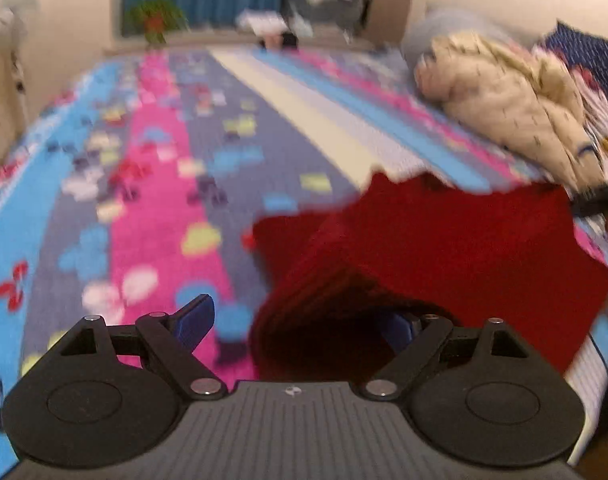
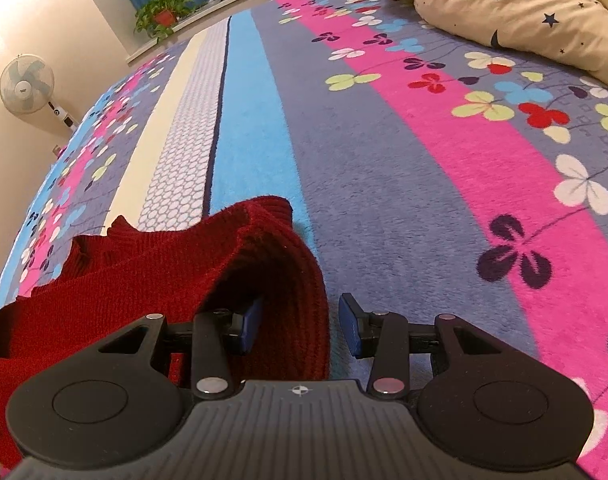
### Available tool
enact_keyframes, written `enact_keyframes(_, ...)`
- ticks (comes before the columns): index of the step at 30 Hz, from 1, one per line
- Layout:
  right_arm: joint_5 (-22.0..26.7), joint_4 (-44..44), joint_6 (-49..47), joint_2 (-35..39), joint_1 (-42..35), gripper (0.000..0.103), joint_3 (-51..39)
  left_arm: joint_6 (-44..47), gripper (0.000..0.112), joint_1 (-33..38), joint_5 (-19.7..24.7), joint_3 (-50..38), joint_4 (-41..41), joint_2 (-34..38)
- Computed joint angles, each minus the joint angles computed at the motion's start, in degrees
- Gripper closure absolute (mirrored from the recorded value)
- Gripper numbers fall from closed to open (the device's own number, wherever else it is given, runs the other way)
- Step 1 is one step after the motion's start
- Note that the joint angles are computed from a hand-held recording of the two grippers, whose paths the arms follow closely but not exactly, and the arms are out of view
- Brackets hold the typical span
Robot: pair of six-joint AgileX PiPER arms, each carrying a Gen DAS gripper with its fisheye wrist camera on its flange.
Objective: Fold small clothes
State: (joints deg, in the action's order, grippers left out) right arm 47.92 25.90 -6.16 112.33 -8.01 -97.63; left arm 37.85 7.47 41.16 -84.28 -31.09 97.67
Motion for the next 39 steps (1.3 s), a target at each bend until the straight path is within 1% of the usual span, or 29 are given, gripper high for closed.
enact_keyframes(1,-0.1,0.4,-0.3,0.1,0.0,0.059,-0.1,-1.2,0.028,-0.2,-1.4,0.0,-0.3,0.6)
enact_keyframes(2,-0.4,0.7,-0.5,0.2,0.1,0.059,-0.1,-2.7,0.035,-0.2,-1.7,-0.6,-0.3,1.4)
enact_keyframes(3,-0.7,0.8,-0.6,0.2,0.3,0.059,-0.2,-3.2,0.054,0.1,-0.8,-1.7,-0.8,2.6)
enact_keyframes(4,-1.0,1.4,-1.3,0.4,0.3,0.059,-0.2,-2.8,0.08,0.5,0.3,-2.7,-2.0,3.6)
enact_keyframes(5,-1.2,2.2,-2.1,0.5,0.2,0.061,-0.3,-2.5,0.092,1.1,2.0,-4.0,-3.4,4.8)
enact_keyframes(6,-1.5,3.1,-3.2,0.7,0.2,0.072,-0.3,-2.8,0.096,1.3,2.9,-5.2,-3.9,5.7)
enact_keyframes(7,-2.0,3.8,-4.2,0.7,0.1,0.09,-0.3,-3.4,0.097,1.3,2.2,-5.2,-3.9,5.8)
enact_keyframes(8,-3.0,4.8,-5.0,0.7,-0.2,0.091,-0.1,-5.2,0.097,1.2,1.4,-6.0,-3.6,6.2)
enact_keyframes(10,-4.9,10.0,-6.5,0.4,-1.5,0.092,0.9,-7.7,0.098,2.3,-0.6,-6.2,-7.2,6.5)
enact_keyframes(11,-6.9,13.6,-7.6,-0.2,-2.3,0.092,2.1,-9.0,0.098,2.7,-2.3,-6.2,-8.8,6.4)
enact_keyframes(13,-10.4,18.3,-8.9,-0.8,-3.0,0.093,3.5,-12.5,0.098,2.1,-6.6,-6.0,-8.0,6.0)
enact_keyframes(15,-14.0,19.4,-8.2,-1.1,-2.8,0.093,4.4,-16.9,0.099,0.5,-10.5,-5.7,-4.2,6.0)
enact_keyframes(17,-18.1,19.3,-7.1,-1.4,-1.9,0.093,5.4,-23.5,0.098,-1.1,-13.1,-6.8,1.9,7.0)
enact_keyframes(18,-19.6,17.6,-5.5,-1.3,-1.4,0.093,5.4,-26.5,0.098,-1.9,-14.5,-7.0,4.5,7.5)
enact_keyframes(20,-21.4,13.7,-1.2,-0.8,-0.4,0.093,5.1,-31.1,0.098,-2.8,-16.1,-7.9,8.1,8.6)
enact_keyframes(21,-21.7,11.7,1.1,-0.3,-0.1,0.093,4.6,-34.4,0.098,-3.2,-15.5,-9.2,11.2,9.7)
enact_keyframes(22,-19.9,7.7,5.4,1.1,0.3,0.093,2.5,-36.5,0.098,-3.6,-13.4,-11.2,13.5,11.3)
enact_keyframes(23,-16.4,3.0,10.0,2.9,0.6,0.092,-0.5,-38.5,0.097,-4.1,-9.2,-14.5,17.2,13.5)
enact_keyframes(24,-11.2,-1.0,13.3,5.3,1.0,0.091,-4.4,-41.5,0.093,-5.4,-6.0,-16.8,22.9,15.1)
enact_keyframes(25,-7.1,-4.3,15.4,7.4,1.6,0.089,-7.4,-42.9,0.089,-6.4,-3.9,-17.9,27.1,16.1)
enact_keyframes(26,-5.3,-6.8,16.9,8.3,2.2,0.086,-8.9,-43.0,0.089,-7.0,-2.4,-18.7,29.0,16.5)
enact_keyframes(27,-5.8,-8.1,17.1,8.0,2.4,0.081,-8.6,-42.7,0.088,-7.1,-1.2,-19.3,28.6,16.5)
enact_keyframes(29,-6.9,-7.8,16.7,6.9,2.1,0.072,-7.4,-39.8,0.08,-5.7,1.1,-19.9,23.0,15.8)
enact_keyframes(30,-6.3,-7.4,17.1,6.5,1.5,0.062,-7.1,-38.6,0.067,-5.0,2.1,-19.8,20.6,15.2)
enact_keyframes(31,-5.5,-7.1,17.7,5.9,1.1,0.054,-6.5,-38.0,0.052,-4.4,3.6,-19.7,18.8,14.5)
enact_keyframes(33,-4.2,-3.7,15.7,4.1,-0.5,0.053,-4.3,-36.3,0.043,-3.5,6.3,-17.8,15.0,12.4)
enact_keyframes(36,-3.3,3.2,8.5,-0.6,-1.8,0.05,1.9,-34.3,0.039,-2.3,13.4,-16.3,10.9,10.3)
enact_keyframes(37,-2.2,5.6,4.8,-2.2,-2.5,0.046,3.9,-33.6,0.037,-1.9,15.3,-15.0,9.7,9.2)
enact_keyframes(39,-0.4,7.5,0.4,-4.9,-2.9,0.042,7.5,-34.3,0.035,-1.3,17.9,-12.3,8.5,7.4)
